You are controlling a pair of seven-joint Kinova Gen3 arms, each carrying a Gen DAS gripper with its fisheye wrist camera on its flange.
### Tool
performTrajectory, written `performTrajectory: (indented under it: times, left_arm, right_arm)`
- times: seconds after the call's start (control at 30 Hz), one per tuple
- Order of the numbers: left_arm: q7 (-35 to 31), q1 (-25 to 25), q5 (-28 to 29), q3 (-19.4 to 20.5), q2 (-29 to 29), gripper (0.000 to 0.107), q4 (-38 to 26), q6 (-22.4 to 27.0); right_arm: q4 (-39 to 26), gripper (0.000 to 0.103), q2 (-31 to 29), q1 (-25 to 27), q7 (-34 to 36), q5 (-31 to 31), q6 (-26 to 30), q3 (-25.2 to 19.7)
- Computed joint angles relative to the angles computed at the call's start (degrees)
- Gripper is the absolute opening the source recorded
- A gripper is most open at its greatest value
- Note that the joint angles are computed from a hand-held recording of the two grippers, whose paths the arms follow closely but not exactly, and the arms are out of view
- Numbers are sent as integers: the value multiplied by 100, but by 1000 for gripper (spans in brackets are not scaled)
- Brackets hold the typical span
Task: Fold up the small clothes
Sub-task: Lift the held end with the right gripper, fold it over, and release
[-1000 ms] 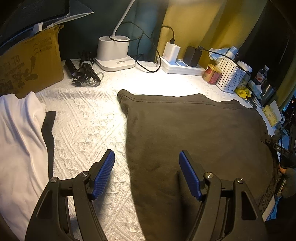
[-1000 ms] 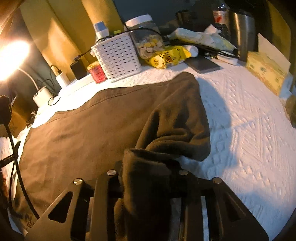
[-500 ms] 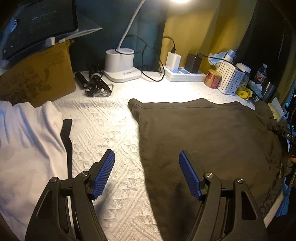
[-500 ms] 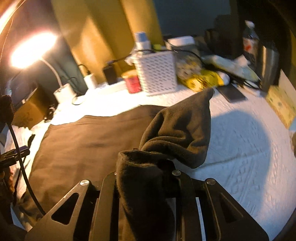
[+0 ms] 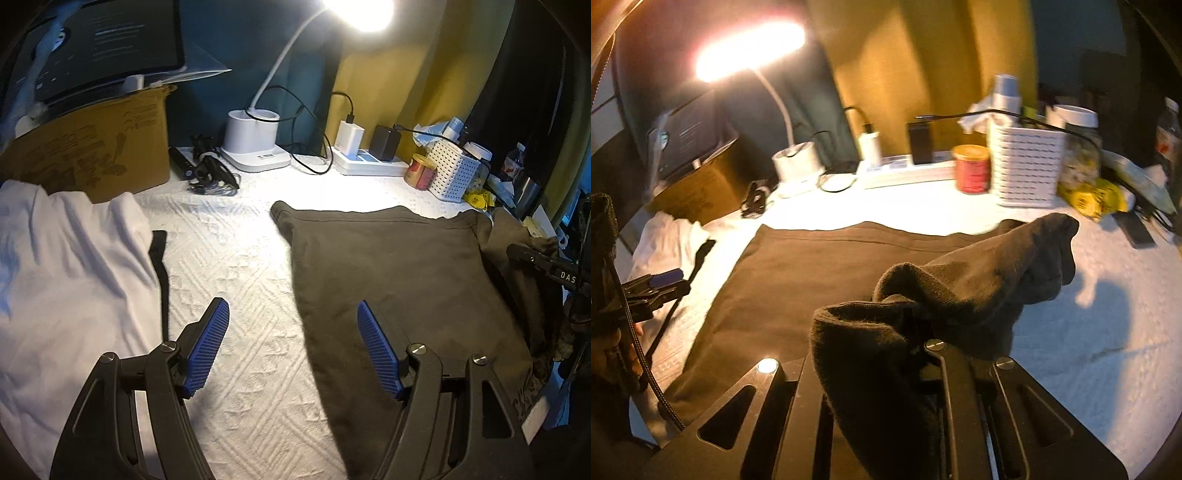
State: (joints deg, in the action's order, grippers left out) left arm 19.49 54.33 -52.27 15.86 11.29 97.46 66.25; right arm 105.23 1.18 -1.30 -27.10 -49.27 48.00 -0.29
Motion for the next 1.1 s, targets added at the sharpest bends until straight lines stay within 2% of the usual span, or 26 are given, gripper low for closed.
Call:
performTrajectory:
  times: [0.4, 0.83, 1.0, 1.1]
  left_arm:
    - [523, -22, -88, 195, -283, 72, 460, -51]
    - [785, 6, -139, 370, -364, 72, 636, 82]
    - [844, 41, -103, 406, -356, 72, 651, 113]
    - [887, 85, -69, 424, -349, 72, 633, 194]
  right_arm:
    - [158, 13, -180, -549, -32, 52, -24, -234]
    - [275, 13, -253, -1131, 31, 145, 102, -454]
    - [327, 13, -176, -1297, -72, 281, 205, -556]
    - [325, 15, -121, -1452, -347, 628, 240, -675]
